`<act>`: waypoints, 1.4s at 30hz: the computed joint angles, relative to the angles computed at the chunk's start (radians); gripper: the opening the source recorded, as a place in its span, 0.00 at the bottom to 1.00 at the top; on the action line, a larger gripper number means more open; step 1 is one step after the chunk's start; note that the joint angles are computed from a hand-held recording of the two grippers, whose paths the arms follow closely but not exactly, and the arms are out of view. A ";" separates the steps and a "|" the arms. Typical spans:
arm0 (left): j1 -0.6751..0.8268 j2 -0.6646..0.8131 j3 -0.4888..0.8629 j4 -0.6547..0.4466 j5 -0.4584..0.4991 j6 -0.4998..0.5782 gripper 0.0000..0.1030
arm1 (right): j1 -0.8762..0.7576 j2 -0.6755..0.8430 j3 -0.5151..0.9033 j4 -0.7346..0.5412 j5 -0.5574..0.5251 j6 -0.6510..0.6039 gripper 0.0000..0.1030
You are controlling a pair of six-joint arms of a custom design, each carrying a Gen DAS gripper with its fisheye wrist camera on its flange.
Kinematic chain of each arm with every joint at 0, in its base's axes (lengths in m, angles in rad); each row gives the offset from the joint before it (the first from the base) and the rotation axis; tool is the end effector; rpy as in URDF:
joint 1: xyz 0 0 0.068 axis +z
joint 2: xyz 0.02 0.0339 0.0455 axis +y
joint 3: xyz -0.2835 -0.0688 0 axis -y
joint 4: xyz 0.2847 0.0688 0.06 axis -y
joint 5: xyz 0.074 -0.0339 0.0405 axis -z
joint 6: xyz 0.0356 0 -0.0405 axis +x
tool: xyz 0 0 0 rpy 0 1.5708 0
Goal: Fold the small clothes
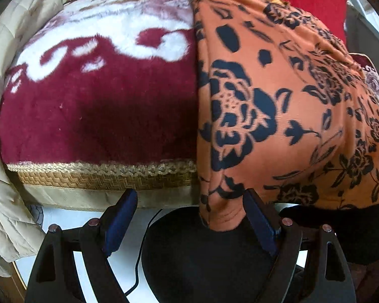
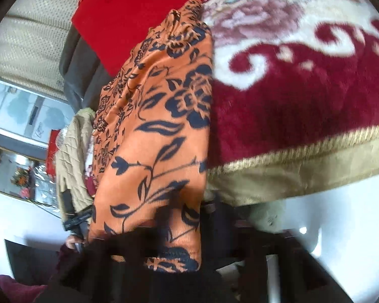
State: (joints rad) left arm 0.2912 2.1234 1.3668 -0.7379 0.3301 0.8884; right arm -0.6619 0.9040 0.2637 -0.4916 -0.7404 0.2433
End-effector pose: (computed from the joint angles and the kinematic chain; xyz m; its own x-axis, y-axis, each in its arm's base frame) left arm 0.4106 0.1110 0.0956 -0.7948 0.5282 -0.2989 0.5849 0.7981 -0.1447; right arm 0.1342 -0.0741 0.1235 -0.6382 0.7227 -0.2653 0.3929 0.6021 0.6950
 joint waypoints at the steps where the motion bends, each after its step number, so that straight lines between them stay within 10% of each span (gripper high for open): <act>1: -0.003 0.020 0.023 -0.017 0.001 -0.012 0.83 | -0.009 -0.016 -0.016 0.012 -0.008 0.022 0.82; 9: 0.028 0.067 0.074 -0.074 0.088 -0.028 0.83 | -0.020 0.025 -0.058 0.178 -0.075 0.132 0.82; 11: 0.043 0.068 0.077 -0.081 0.102 -0.020 0.68 | 0.042 0.081 -0.061 0.286 -0.055 0.204 0.80; 14: 0.064 0.113 0.146 -0.164 0.117 0.026 0.19 | 0.140 0.170 -0.035 0.371 0.012 0.274 0.53; 15: 0.071 0.118 0.155 -0.198 0.121 0.044 0.14 | 0.179 0.168 -0.027 0.373 0.037 0.280 0.29; 19: 0.087 0.070 0.107 -0.197 0.141 0.109 0.12 | 0.322 -0.001 0.016 0.248 0.217 0.257 0.13; 22: 0.101 0.074 0.126 -0.235 0.168 0.131 0.13 | 0.342 -0.100 0.043 0.199 0.234 0.244 0.13; 26: 0.089 0.086 0.149 -0.225 0.130 0.090 0.64 | 0.324 -0.017 0.078 0.173 0.198 0.213 0.17; 31: 0.085 0.092 0.145 -0.233 0.131 0.104 0.64 | 0.267 0.097 0.065 0.184 0.110 0.235 0.33; 34: 0.058 0.091 0.126 -0.234 0.138 0.097 0.32 | 0.270 0.145 0.054 0.234 0.082 0.264 0.81; 36: 0.039 0.079 0.105 -0.216 0.129 0.083 0.19 | 0.277 0.138 0.028 0.292 0.075 0.291 0.80; 38: 0.015 0.062 0.072 -0.191 0.136 0.072 0.10 | 0.299 0.150 0.027 0.323 0.073 0.276 0.71; 40: 0.003 0.048 0.054 -0.179 0.140 0.067 0.08 | 0.343 0.156 0.048 0.306 0.131 0.256 0.25; 42: 0.002 0.045 0.060 -0.200 0.151 0.076 0.07 | 0.377 0.137 0.067 0.276 0.196 0.235 0.15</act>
